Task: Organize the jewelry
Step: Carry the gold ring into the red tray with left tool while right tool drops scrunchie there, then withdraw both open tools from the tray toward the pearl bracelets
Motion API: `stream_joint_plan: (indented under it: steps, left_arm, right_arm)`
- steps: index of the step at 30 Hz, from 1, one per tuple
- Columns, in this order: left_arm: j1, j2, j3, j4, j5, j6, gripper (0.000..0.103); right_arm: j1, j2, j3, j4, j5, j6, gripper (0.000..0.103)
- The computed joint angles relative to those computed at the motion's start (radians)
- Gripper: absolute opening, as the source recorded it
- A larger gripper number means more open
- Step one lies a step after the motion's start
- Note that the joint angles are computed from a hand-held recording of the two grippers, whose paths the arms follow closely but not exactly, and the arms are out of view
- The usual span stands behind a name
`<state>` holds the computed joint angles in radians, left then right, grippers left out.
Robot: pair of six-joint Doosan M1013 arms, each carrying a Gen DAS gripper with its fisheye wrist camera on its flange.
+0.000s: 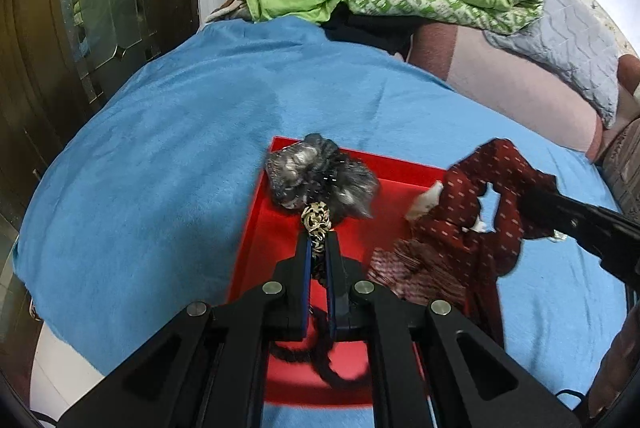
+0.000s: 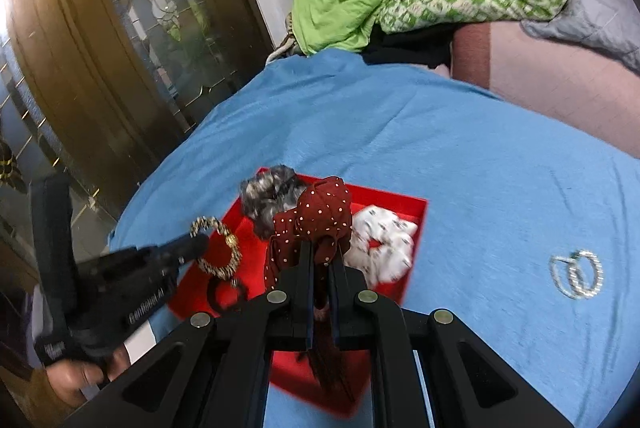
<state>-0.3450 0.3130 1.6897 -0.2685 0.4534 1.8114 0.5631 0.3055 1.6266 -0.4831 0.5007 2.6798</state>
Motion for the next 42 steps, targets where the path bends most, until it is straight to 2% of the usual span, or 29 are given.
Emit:
stream_joint_plan:
  steps: [6, 11, 24, 26, 28, 31, 32, 42]
  left_arm:
    - [0.007, 0.051, -0.04, 0.061, 0.028, -0.061, 0.006]
    - [0.01, 0.072, -0.051, 0.06, 0.042, -0.06, 0.006]
    - [0.0, 0.071, -0.043, 0.124, 0.026, -0.115, 0.007]
    - [-0.002, 0.065, -0.04, 0.139, 0.023, -0.13, 0.01]
    - [-0.003, 0.058, -0.036, 0.147, 0.02, -0.143, 0.019]
    - [-0.005, 0.037, -0.019, 0.179, -0.002, -0.184, 0.037]
    - [-0.006, 0.028, -0.012, 0.193, -0.012, -0.199, 0.038]
    - [-0.014, -0.046, 0.038, 0.293, -0.037, -0.31, 0.046]
  right_arm:
    - [-0.039, 0.084, -0.071, 0.17, 0.015, -0.133, 0.007]
    - [-0.058, 0.127, -0.098, 0.254, 0.038, -0.185, 0.007]
    - [-0.059, 0.151, -0.108, 0.292, 0.062, -0.22, 0.009]
    - [-0.06, 0.15, -0.108, 0.295, 0.061, -0.221, 0.01]
    - [-0.059, 0.15, -0.11, 0.288, 0.066, -0.207, 0.011]
    - [-0.061, 0.137, -0.098, 0.298, 0.037, -0.205, 0.03]
    - [-0.06, 0.134, -0.096, 0.29, 0.03, -0.201, 0.036]
    - [-0.041, 0.071, -0.052, 0.24, -0.018, -0.158, 0.045]
